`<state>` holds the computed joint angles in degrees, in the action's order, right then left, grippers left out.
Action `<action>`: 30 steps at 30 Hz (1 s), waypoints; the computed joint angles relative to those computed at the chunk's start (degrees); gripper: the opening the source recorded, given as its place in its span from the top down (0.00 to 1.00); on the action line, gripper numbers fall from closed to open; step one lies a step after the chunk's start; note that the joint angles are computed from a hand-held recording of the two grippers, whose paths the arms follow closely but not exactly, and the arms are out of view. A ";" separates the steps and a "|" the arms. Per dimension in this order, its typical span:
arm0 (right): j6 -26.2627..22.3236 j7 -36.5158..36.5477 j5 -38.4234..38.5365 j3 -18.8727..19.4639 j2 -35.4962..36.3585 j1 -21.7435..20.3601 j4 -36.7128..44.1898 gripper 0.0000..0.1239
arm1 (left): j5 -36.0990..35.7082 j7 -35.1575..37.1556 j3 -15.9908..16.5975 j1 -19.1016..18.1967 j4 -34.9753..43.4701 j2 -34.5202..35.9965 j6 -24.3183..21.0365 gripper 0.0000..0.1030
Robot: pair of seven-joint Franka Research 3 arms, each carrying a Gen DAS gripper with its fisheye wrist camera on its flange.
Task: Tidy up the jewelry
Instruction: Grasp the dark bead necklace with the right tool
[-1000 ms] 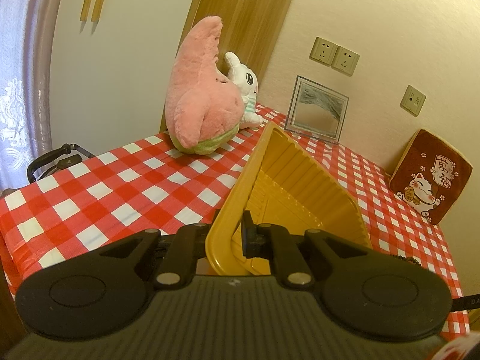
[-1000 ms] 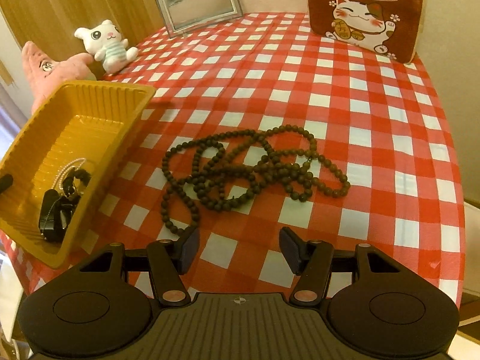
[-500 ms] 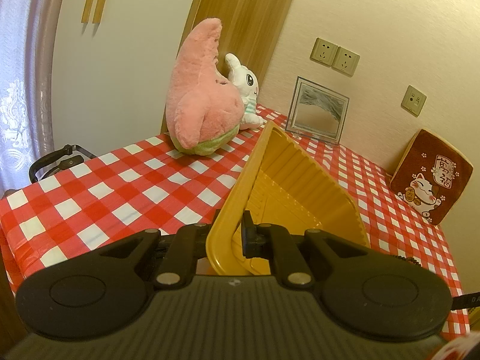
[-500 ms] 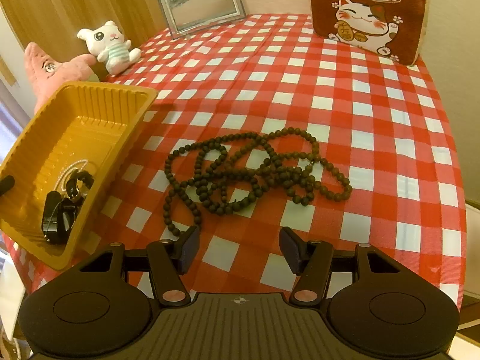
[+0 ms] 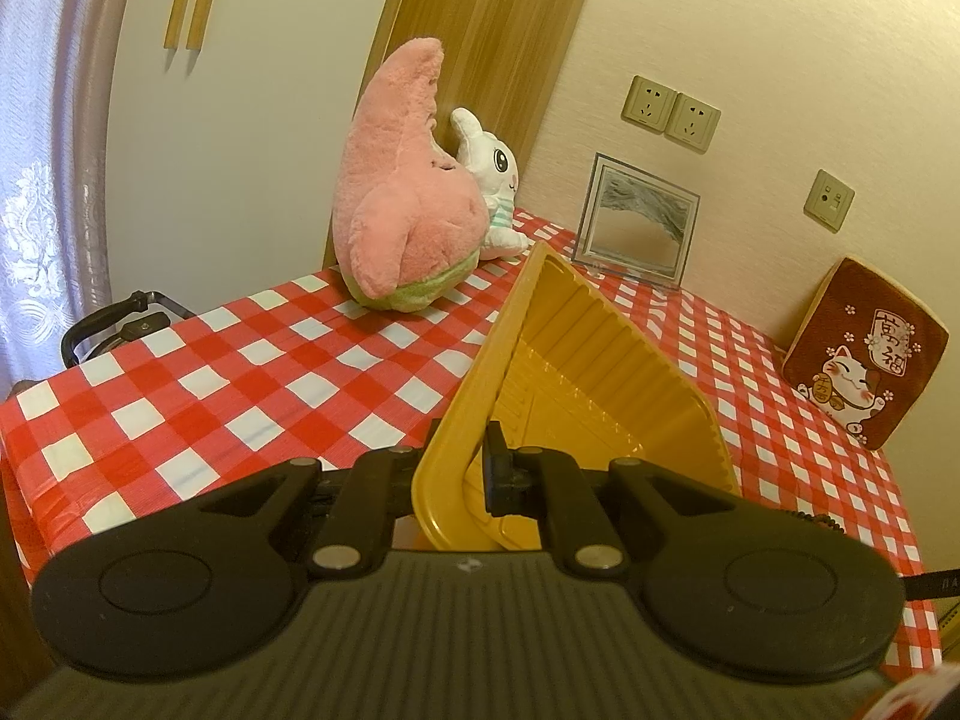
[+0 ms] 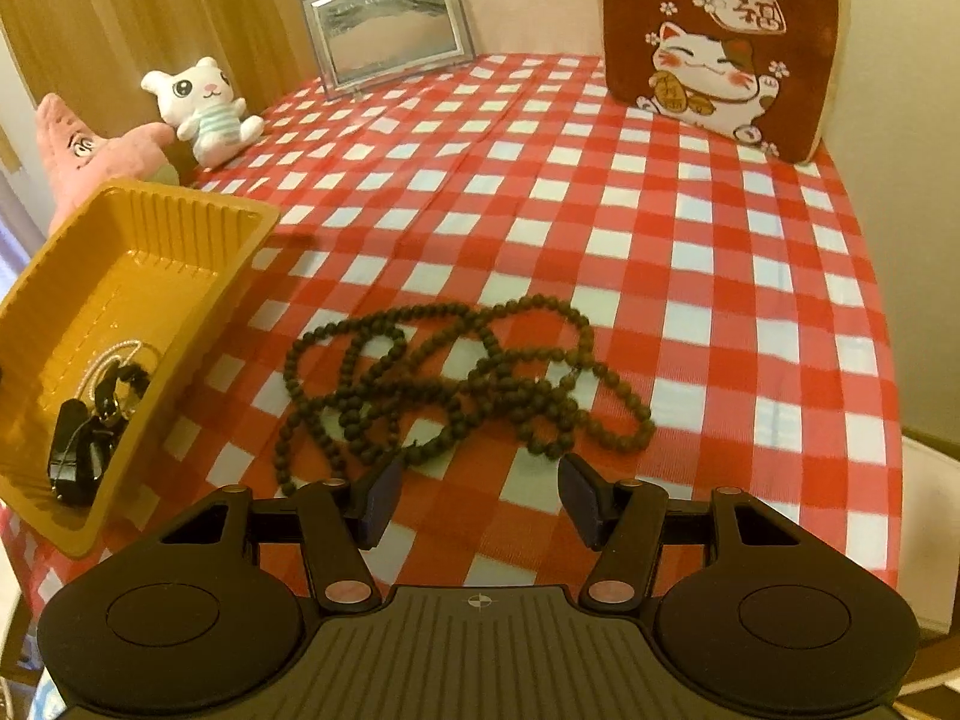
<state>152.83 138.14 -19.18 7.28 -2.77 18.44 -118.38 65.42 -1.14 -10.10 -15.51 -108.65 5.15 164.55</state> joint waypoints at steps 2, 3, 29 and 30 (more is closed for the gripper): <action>0.82 -0.75 -0.96 -0.10 0.31 -0.11 0.09 0.53 | -0.09 0.14 0.03 0.05 -0.04 -0.02 0.06 0.91; 1.19 -1.31 -1.55 -0.16 0.58 -0.14 0.23 0.53 | 0.00 0.06 0.01 0.00 0.00 0.00 -0.05 0.91; 4.24 -10.82 -1.26 -5.87 12.75 2.74 11.35 0.82 | -0.35 0.67 -0.02 0.24 -0.22 -0.25 -0.18 0.91; 3.73 -11.19 -1.51 -6.24 13.36 3.09 12.04 0.82 | -0.27 0.54 -0.08 0.15 -0.12 -0.18 -0.37 0.91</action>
